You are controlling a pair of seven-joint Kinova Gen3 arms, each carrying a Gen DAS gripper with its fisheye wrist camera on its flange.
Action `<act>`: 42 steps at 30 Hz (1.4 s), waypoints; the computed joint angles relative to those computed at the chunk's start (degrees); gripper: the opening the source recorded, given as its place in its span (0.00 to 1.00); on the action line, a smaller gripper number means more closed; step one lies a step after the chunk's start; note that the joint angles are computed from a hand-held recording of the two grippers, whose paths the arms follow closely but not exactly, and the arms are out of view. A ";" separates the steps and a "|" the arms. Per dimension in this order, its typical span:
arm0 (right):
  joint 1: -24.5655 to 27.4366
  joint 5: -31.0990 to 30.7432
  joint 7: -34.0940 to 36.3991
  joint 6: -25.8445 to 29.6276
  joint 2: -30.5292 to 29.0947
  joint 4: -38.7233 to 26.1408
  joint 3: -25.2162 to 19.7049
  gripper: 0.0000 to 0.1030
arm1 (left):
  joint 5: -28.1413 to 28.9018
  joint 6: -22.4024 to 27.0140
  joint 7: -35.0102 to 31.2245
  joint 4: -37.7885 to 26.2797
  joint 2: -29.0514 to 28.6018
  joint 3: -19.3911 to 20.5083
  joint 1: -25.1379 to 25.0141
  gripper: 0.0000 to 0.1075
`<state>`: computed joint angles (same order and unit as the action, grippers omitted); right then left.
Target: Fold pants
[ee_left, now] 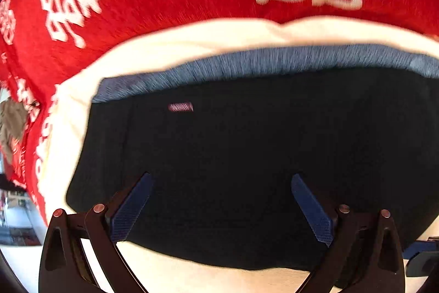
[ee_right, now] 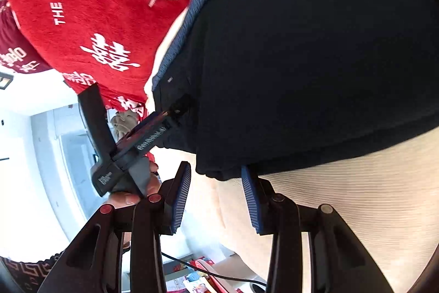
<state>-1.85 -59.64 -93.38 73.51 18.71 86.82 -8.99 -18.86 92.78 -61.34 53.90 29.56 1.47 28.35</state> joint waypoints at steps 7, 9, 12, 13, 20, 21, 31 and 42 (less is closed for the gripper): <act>0.45 -2.48 -2.99 -10.86 -1.15 4.43 -4.30 0.40 | 5.56 -13.33 -2.35 12.64 -6.22 -4.54 0.29 0.95; -0.41 0.41 -7.08 -11.69 -1.26 3.21 -3.40 0.08 | 8.70 -14.17 -5.13 13.20 -6.88 -8.84 2.41 0.95; 0.01 6.16 -9.53 -10.50 -4.29 0.72 -4.18 0.08 | 12.09 -13.74 -7.11 13.66 -8.79 -9.99 2.11 0.95; -1.42 8.49 -9.34 -9.36 -5.32 -0.45 -3.05 0.08 | 12.62 -14.35 -7.65 14.70 -9.89 -9.91 1.91 0.95; 0.85 12.98 -13.71 -6.46 -4.43 0.07 -6.39 0.19 | 5.21 -11.62 -5.64 16.66 -10.19 -4.12 1.74 0.95; 1.02 14.79 -13.79 -4.13 -4.37 -1.86 -6.44 0.22 | 5.32 -10.51 -5.08 15.68 -10.00 -3.77 1.49 0.95; -4.79 36.24 -8.31 10.68 -6.13 -18.57 7.16 0.26 | 6.48 -10.86 -3.52 7.12 -6.28 -8.11 11.61 0.95; 0.48 42.99 -7.02 12.02 0.03 -29.33 6.33 0.36 | -0.30 -0.87 0.78 -18.57 6.94 2.35 4.36 0.96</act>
<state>-1.37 -16.66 -100.41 85.53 18.74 57.49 -2.66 -19.15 91.91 -60.56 35.32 36.50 3.82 32.70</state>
